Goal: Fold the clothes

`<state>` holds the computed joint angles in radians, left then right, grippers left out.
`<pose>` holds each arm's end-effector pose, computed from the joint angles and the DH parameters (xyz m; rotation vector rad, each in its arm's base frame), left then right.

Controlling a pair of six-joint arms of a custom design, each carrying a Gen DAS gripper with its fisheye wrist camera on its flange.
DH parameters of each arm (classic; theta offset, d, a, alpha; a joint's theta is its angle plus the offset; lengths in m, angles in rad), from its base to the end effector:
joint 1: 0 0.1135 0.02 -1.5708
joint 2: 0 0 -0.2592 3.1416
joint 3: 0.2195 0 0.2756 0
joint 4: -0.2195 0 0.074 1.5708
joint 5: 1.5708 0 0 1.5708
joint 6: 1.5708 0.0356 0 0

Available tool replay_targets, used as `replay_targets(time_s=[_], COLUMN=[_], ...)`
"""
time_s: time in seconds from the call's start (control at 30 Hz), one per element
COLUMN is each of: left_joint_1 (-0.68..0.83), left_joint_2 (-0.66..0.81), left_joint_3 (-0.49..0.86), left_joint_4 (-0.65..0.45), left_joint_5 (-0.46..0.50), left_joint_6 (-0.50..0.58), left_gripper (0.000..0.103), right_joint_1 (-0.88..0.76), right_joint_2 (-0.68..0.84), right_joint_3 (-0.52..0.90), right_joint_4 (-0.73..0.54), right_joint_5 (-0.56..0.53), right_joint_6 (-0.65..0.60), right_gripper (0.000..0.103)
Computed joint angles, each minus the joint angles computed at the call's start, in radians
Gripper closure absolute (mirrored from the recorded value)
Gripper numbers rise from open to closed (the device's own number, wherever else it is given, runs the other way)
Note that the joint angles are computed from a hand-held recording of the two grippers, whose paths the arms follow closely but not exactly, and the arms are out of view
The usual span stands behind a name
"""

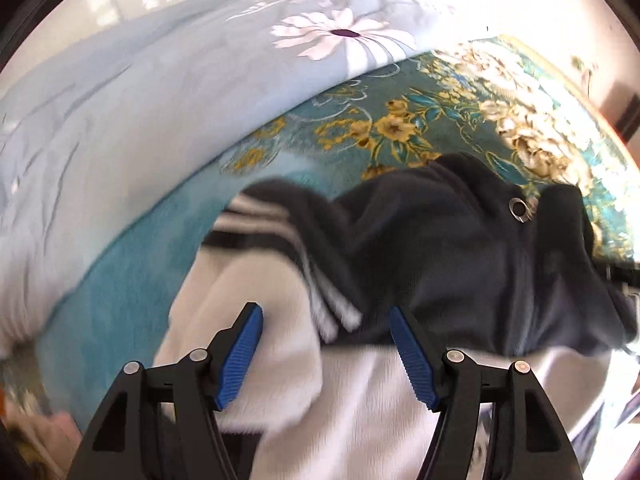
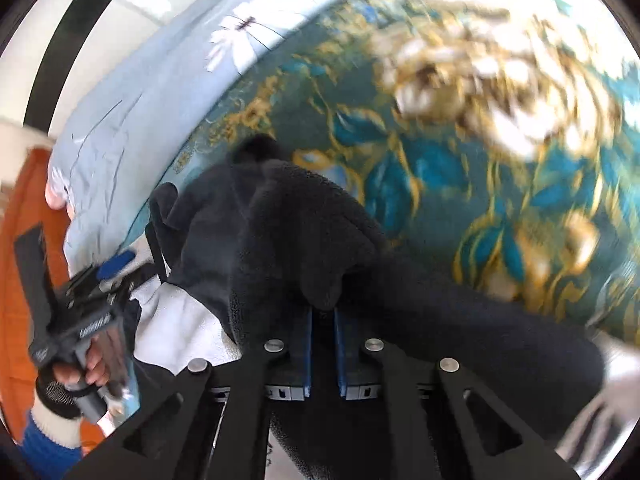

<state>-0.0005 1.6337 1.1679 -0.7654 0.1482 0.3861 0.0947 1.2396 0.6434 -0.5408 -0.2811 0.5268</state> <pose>0.3400 -0.0054 0.2020 0.5685 2.7199 -0.1112 0.2355 0.0323 0.1591 0.5078 2.7152 0.5580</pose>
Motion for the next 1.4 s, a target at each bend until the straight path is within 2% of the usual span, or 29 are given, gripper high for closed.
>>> replay_targets(time_s=[0.07,0.13,0.2,0.27,0.37,0.43,0.47,0.53,0.63,0.7,0.73,0.8,0.9,1.07,1.1,1.13,1.17,1.2,1.27,1.4], left_joint_1=[0.056,0.11,0.16,0.218,0.335,0.425,0.466,0.536,0.615,0.645,0.643,0.63,0.588,0.612,0.605,0.593,0.58,0.56,0.508,0.414], left_joint_2=[-0.06,-0.09,-0.099,-0.092,-0.052,-0.013,0.006,0.045,0.103,0.124,0.122,0.112,0.098,0.126,0.118,0.11,0.102,0.096,0.071,0.006], left_joint_3=[-0.026,-0.026,-0.027,-0.018,0.023,0.053,0.064,0.083,0.103,0.083,0.061,0.009,-0.074,-0.124,-0.132,-0.137,-0.142,-0.136,-0.114,0.002], left_joint_4=[-0.036,-0.065,-0.083,-0.103,-0.165,-0.199,-0.214,-0.244,-0.284,-0.264,-0.236,-0.167,-0.067,-0.002,0.01,0.019,0.027,0.02,0.018,0.08], left_joint_5=[0.032,0.051,0.039,0.033,0.057,0.1,0.118,0.147,0.179,0.166,0.144,0.089,0.024,0.092,0.091,0.083,0.075,0.069,0.016,-0.145], left_joint_6=[0.009,0.011,0.005,-0.004,-0.037,-0.075,-0.085,-0.106,-0.158,-0.203,-0.211,-0.219,-0.172,-0.218,-0.216,-0.207,-0.199,-0.194,-0.219,-0.245], left_gripper=[0.033,0.033,0.033,0.033,0.033,0.033,0.033,0.033,0.033,0.033,0.033,0.033,0.033,0.033,0.036,0.056,0.063,0.076,0.077,0.078], right_joint_1=[-0.024,-0.022,0.019,0.042,0.038,0.028,0.029,0.04,0.102,0.196,0.249,0.363,0.574,0.947,0.999,1.048,1.095,1.141,1.211,1.268], right_joint_2=[-0.016,-0.014,0.035,0.099,0.151,0.096,0.043,-0.09,-0.328,-0.463,-0.508,-0.558,-0.616,-0.56,-0.543,-0.527,-0.511,-0.494,-0.46,-0.404], right_joint_3=[0.064,0.143,0.21,0.239,0.226,0.186,0.167,0.129,0.072,0.036,0.025,0.008,-0.021,-0.024,-0.024,-0.02,-0.015,-0.01,0.005,0.047], right_joint_4=[-0.069,-0.132,-0.171,-0.179,-0.167,-0.15,-0.154,-0.17,-0.23,-0.291,-0.329,-0.406,-0.508,-0.617,-0.619,-0.624,-0.629,-0.633,-0.639,-0.672], right_joint_5=[0.068,0.217,0.372,0.448,0.442,0.432,0.443,0.466,0.492,0.542,0.567,0.612,0.67,0.764,0.765,0.775,0.787,0.798,0.814,0.82], right_joint_6=[-0.064,-0.119,-0.172,-0.178,-0.129,-0.086,-0.062,-0.005,0.129,0.258,0.324,0.474,0.755,1.181,1.24,1.296,1.35,1.403,1.484,1.552], right_gripper=[0.095,0.095,0.095,0.095,0.093,0.084,0.072,0.068,0.063,0.055,0.054,0.054,0.054,0.054,0.054,0.054,0.054,0.054,0.054,0.054])
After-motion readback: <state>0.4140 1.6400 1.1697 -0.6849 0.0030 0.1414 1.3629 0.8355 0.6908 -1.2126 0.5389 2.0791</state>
